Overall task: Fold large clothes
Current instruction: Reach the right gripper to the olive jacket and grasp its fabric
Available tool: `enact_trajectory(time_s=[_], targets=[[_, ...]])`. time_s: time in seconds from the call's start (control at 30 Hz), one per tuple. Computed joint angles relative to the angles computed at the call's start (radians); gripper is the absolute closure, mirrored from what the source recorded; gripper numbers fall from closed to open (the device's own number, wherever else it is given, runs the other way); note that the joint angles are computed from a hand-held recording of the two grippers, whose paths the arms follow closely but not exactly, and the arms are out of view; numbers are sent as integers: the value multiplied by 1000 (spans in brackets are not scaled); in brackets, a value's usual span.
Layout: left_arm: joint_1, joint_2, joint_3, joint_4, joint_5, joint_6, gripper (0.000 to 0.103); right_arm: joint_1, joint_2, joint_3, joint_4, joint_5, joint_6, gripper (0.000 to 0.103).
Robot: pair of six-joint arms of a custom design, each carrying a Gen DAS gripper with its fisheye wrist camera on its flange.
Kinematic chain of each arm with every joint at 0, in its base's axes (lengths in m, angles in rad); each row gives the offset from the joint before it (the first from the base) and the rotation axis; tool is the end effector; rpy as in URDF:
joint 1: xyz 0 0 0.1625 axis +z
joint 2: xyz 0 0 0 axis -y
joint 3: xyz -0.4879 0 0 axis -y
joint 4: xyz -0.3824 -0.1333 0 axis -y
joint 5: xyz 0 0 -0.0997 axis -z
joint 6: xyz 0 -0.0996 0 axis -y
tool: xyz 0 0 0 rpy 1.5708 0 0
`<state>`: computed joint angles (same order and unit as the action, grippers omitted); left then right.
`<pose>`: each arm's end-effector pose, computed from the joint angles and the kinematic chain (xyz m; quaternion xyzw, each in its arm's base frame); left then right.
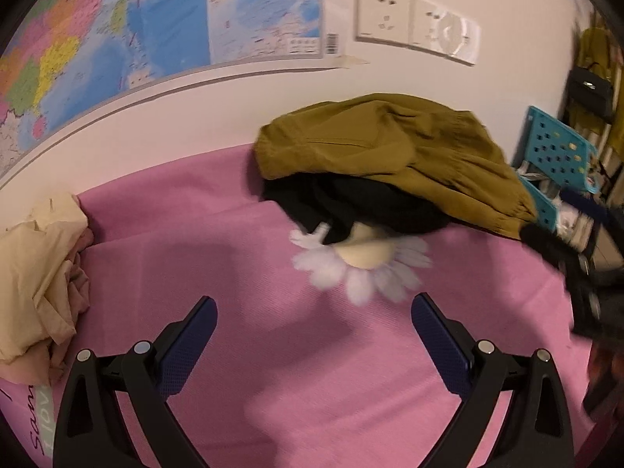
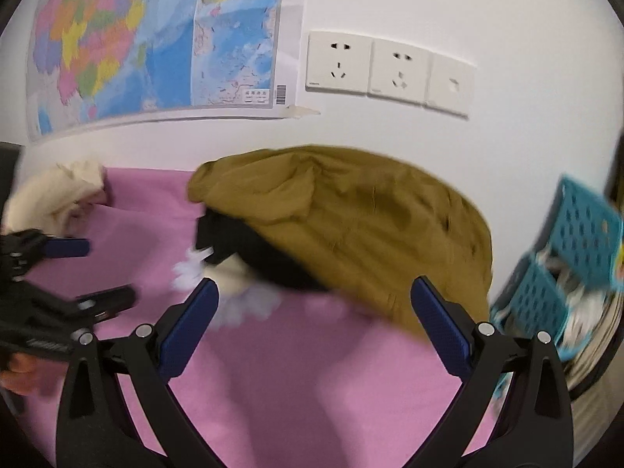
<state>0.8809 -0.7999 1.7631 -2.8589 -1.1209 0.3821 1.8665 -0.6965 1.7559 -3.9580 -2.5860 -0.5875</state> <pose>-0.2974 -0.6380 0.1453 0.4603 0.8455 -0.1895 0.1933 0.2320 -0.5946 0.2262 0.0234 -0.7503 0.4771 0.4571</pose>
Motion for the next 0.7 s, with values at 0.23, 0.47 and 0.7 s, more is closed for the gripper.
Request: enact_trajectory(time_s=[0.23,0.47,0.7], targets=[[22,44,-79,30,44,-10,7,-96,26,-187,243,-11,-141,35],[39,71,-127,69,62,-12,7,-140,-27,-158,410,22,-59,99],[46,73,-142,74,63,2,7,-23,-130,31,63,28,-220,100]])
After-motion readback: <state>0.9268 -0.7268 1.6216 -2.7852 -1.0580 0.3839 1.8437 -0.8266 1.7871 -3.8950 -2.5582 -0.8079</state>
